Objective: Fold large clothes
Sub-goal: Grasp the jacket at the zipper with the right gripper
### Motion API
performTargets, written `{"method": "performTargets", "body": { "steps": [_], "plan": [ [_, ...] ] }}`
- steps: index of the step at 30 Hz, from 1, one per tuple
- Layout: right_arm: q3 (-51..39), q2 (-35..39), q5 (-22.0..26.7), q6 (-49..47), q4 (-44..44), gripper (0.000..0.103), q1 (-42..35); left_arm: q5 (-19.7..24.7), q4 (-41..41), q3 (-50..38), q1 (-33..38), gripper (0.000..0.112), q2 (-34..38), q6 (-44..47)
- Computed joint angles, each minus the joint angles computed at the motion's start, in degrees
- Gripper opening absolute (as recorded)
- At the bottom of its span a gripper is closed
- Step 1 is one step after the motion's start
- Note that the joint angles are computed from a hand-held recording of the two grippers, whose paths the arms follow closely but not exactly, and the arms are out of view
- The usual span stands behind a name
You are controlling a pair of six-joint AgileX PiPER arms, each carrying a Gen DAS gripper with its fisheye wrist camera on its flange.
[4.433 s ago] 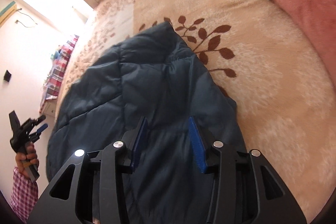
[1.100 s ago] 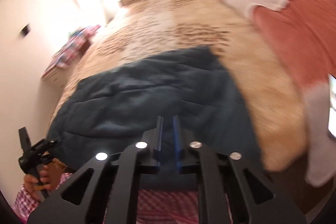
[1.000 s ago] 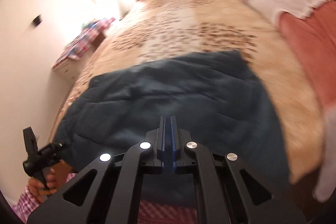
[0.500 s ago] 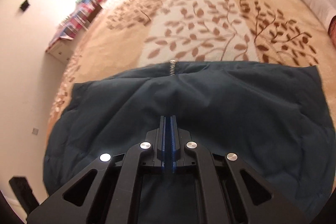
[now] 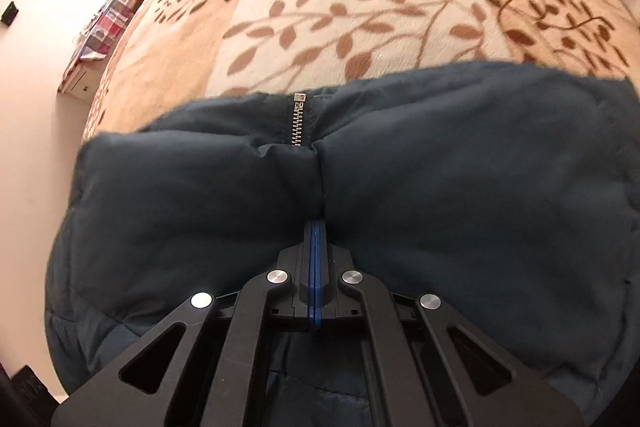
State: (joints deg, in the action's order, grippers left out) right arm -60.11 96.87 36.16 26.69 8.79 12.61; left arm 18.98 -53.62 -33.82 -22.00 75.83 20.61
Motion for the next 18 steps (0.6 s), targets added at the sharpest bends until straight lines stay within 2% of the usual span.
{"method": "performTargets", "body": {
  "steps": [1, 4, 7, 10, 13, 16, 18],
  "plan": [
    [0.3, -1.3, -0.1, 0.2, -0.1, 0.002, 0.2, 0.0, 0.5, 0.2, -0.1, 0.02, -0.5, -0.4],
    [7.1, -13.8, -1.1, -0.4, 0.2, 0.004, 2.2, -0.2, 0.2, 0.8, -0.3, 0.02, -1.7, -0.2],
    [12.8, -25.4, 2.2, 6.6, -6.8, 0.004, 8.9, -0.8, 0.5, 1.3, -0.8, 0.02, -2.4, -0.4],
    [17.9, -32.4, 4.0, 13.1, -8.9, 0.004, 15.9, -0.7, -0.2, 1.8, -0.6, 0.019, -3.0, 0.6],
    [21.8, -31.7, 1.1, 14.6, -6.8, 0.004, 19.5, -1.1, 3.0, 1.8, -1.5, 0.019, -3.7, -2.8],
    [22.6, -24.8, -2.7, 11.2, -2.8, 0.004, 18.3, -1.0, 5.7, 1.4, -2.3, 0.019, -4.5, -5.4],
    [23.1, -21.6, -4.5, 8.1, 0.7, 0.0, 16.5, -1.4, 8.0, 1.2, -3.6, 0.019, -5.4, -7.6]
  ]
}}
